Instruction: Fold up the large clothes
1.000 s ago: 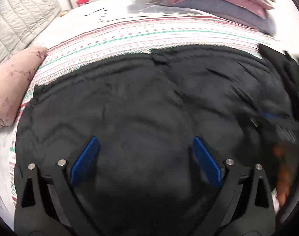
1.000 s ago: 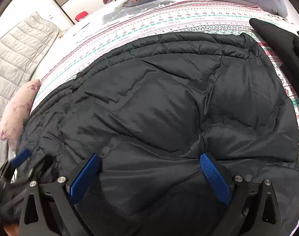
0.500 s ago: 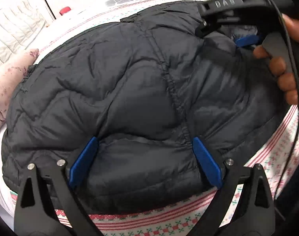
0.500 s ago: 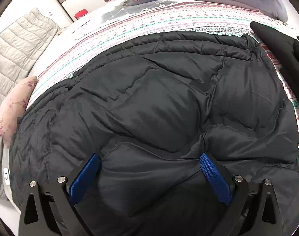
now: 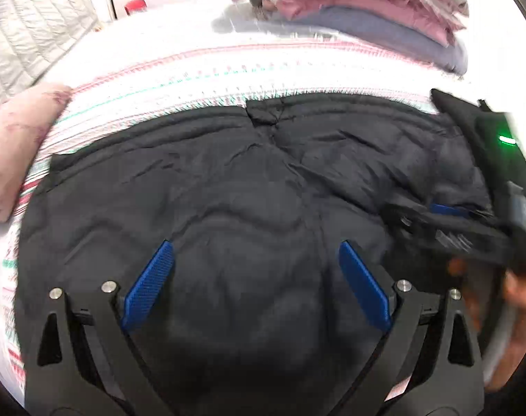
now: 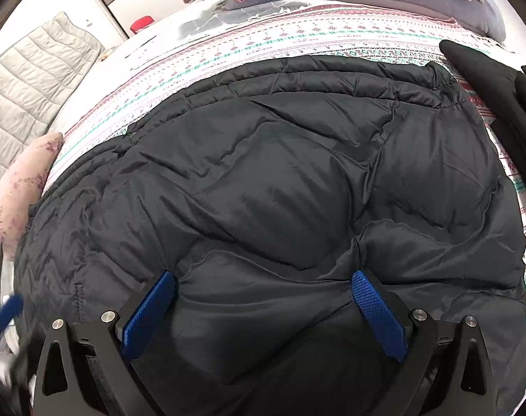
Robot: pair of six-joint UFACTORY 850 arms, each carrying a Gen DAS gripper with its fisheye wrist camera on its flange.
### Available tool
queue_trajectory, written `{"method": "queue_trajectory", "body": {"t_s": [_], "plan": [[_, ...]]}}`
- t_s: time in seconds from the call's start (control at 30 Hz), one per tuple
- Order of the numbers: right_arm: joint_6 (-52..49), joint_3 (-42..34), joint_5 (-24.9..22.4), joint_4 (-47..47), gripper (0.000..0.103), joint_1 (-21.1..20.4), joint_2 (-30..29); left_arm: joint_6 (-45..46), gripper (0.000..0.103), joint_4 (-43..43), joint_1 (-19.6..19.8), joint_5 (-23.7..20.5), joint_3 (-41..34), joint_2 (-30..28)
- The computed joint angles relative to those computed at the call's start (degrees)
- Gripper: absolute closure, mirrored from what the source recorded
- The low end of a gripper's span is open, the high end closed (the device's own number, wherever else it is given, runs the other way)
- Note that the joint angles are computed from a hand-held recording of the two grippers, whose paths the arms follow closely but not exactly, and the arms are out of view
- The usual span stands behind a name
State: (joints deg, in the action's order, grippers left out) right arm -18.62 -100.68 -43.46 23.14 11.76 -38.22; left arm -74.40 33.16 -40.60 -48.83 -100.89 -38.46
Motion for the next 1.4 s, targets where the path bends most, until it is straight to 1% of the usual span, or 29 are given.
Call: {"method": "queue_trajectory", "body": {"t_s": [0.03, 0.07, 0.13, 0.23, 0.37, 0.47, 0.6, 0.67, 0.77, 0.87, 0.93, 0.97, 1.0, 1.03, 1.1, 1.2, 1.23, 1.3, 1.33, 1.4], "plan": [[0.0, 0.1, 0.1, 0.1, 0.000, 0.0, 0.0, 0.9, 0.006, -1.1, 0.9, -1.5, -1.8, -2.0], [-0.2, 0.1, 0.0, 0.2, 0.000, 0.0, 0.1, 0.0, 0.006, -0.4, 1.4, -2.7, -2.7, -3.7], [-0.5, 0.1, 0.0, 0.1, 0.000, 0.0, 0.0, -2.3, 0.003, 2.1, 1.5, -1.6, -1.8, -4.7], [0.1, 0.2, 0.4, -1.6, 0.000, 0.5, 0.1, -0.3, 0.003, 1.5, 1.2, -4.0, -4.0, -6.0], [1.2, 0.4, 0.6, -1.6, 0.000, 0.7, 0.3, -0.9, 0.003, 1.2, 1.3, -1.8, -2.2, -5.0], [0.6, 1.5, 0.5, 2.2, 0.000, -0.5, 1.7, -0.8, 0.003, 1.4, 1.3, -1.9, -2.2, -4.8], [1.5, 7.4, 4.7, 8.5, 0.000, -3.5, 6.8, -1.0, 0.003, 1.3, 1.4, -1.3, -1.8, -4.6], [1.7, 11.4, 6.9, 12.2, 0.000, -6.0, 10.1, -1.1, 0.003, 1.2, 1.4, -1.2, -1.5, -4.4], [1.4, 16.3, 8.1, 16.5, 0.000, -9.9, 13.6, -1.2, 0.003, 1.3, 1.4, -0.9, -1.2, -4.1], [2.4, 21.6, 7.6, 21.4, 0.000, -14.6, 16.6, -1.6, 0.003, 1.7, 1.4, -0.1, -0.1, -3.3], [5.0, 25.0, 7.4, 23.6, 0.000, -17.9, 17.9, -1.5, 0.003, 2.1, 1.2, -0.6, -0.2, -3.3], [5.1, 27.2, 6.9, 26.5, 0.000, -19.5, 18.4, -1.6, 0.003, 2.2, 1.1, -0.7, -0.2, -3.3], [3.3, 28.6, 5.4, 30.7, 0.000, -20.9, 18.4, -1.7, 0.003, 2.4, 1.0, -0.8, -0.3, -3.4], [1.2, 29.1, 1.9, 35.7, 0.000, -22.5, 17.3, -1.9, 0.003, 2.5, 1.0, -0.9, -0.2, -3.4], [-2.1, 30.0, -4.5, 43.9, 0.000, -24.4, 15.6, -2.1, 0.003, 2.7, 0.8, -1.2, -0.7, -3.7], [-7.1, 30.4, -6.1, 50.2, 0.000, -23.9, 15.3, -2.5, 0.003, 3.1, 0.7, -1.1, -0.5, -3.6], [-8.6, 29.8, -7.8, 51.6, 0.000, -23.4, 14.4, -2.6, 0.003, 3.1, 0.7, -1.0, -0.5, -3.6], [-8.6, 28.3, -10.5, 51.7, 0.000, -22.1, 12.4, -2.6, 0.003, 3.1, 0.6, -1.0, -0.5, -3.7], [-8.3, 27.7, -10.3, 51.0, 0.000, -21.3, 12.0, -2.6, 0.003, 3.0, 0.7, -1.0, -0.5, -3.7], [-9.0, 27.5, -6.8, 49.1, 0.000, -19.5, 12.8, -2.5, 0.003, 2.9, 0.8, -0.8, -0.5, -3.7]]}}
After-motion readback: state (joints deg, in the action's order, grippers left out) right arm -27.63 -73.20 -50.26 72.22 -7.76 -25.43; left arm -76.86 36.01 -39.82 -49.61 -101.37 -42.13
